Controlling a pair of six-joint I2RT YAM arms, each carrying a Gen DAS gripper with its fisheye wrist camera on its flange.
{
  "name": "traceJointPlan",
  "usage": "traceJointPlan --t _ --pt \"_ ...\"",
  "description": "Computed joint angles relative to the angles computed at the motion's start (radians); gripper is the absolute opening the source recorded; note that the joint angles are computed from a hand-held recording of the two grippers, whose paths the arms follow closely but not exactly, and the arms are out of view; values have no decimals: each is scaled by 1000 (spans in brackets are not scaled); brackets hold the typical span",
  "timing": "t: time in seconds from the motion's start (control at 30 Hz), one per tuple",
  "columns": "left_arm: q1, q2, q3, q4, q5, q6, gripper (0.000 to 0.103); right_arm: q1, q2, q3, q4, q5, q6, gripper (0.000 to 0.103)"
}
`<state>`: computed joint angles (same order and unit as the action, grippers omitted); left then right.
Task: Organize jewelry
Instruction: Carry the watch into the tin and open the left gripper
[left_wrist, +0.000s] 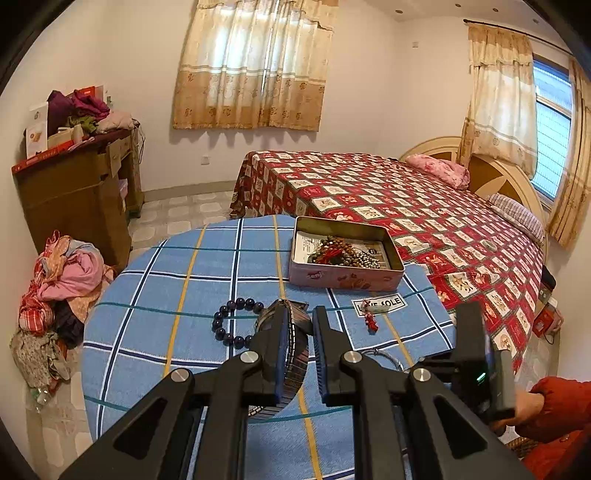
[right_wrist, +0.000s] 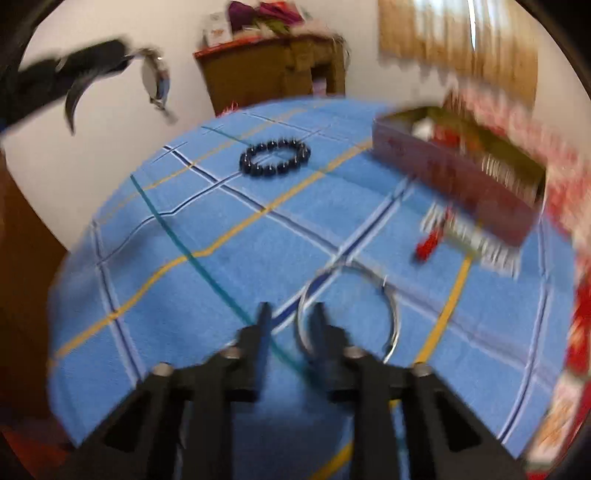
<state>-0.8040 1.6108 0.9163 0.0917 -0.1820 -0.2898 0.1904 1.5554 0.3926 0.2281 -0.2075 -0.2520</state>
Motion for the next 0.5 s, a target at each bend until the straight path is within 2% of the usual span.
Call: traceJointPlan --t 0.07,0.1,0.27,0.43,0.5 --pt "-4 1 11 -11 -5 6 13 -51 8 17 -29 -93 8 5" --pt "-1 4 19 -15 0 6 13 -118 14 35 -64 -206 19 5" --pt "14 53 84 -19 26 7 13 -349 -92 97 -220 -526 38 4" --pt "15 178 262 -35 67 45 13 -527 -138 230 -327 -736 79 4" --pt "21 237 345 -38 90 57 13 -557 -126 299 -316 -769 128 4"
